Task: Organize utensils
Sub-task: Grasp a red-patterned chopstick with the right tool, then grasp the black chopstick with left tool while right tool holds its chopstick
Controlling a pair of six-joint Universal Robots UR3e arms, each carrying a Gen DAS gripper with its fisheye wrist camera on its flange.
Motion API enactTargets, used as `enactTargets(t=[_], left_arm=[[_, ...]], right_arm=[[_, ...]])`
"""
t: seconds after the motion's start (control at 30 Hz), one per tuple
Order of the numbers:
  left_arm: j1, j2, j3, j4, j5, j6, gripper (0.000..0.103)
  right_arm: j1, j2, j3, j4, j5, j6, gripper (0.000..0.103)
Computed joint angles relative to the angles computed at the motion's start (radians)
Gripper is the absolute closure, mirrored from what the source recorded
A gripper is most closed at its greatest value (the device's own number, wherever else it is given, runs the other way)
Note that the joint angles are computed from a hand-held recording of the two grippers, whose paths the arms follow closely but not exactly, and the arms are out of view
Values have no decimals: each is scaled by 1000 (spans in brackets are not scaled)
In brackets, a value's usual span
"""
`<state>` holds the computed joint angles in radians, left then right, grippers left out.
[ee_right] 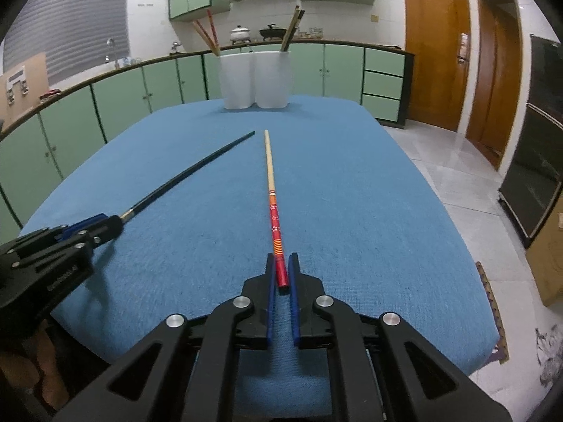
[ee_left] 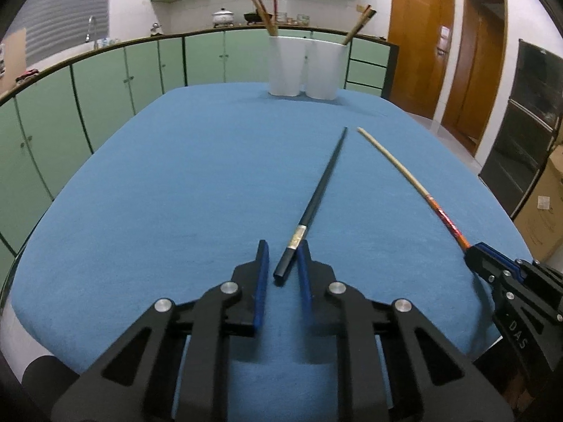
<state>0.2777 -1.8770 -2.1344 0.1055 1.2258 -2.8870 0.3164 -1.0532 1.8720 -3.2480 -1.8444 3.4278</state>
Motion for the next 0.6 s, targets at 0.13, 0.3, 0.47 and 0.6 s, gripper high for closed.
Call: enactTargets(t=[0.13,0.3,0.47,0.6], left_arm=[[28,34,-24,-16,0,-1,88],[91,81,-38,-82,-68,67,82],[126,66,-5,-145,-142,137,56],[112,18,38,-165,-165,170,56]], right_arm=[[17,-13,5,12,9,11,97],[24,-24,26,-5,24,-26,97],[5,-36,37,5,40,-8,96],[2,-32,29,8,45,-5,96]])
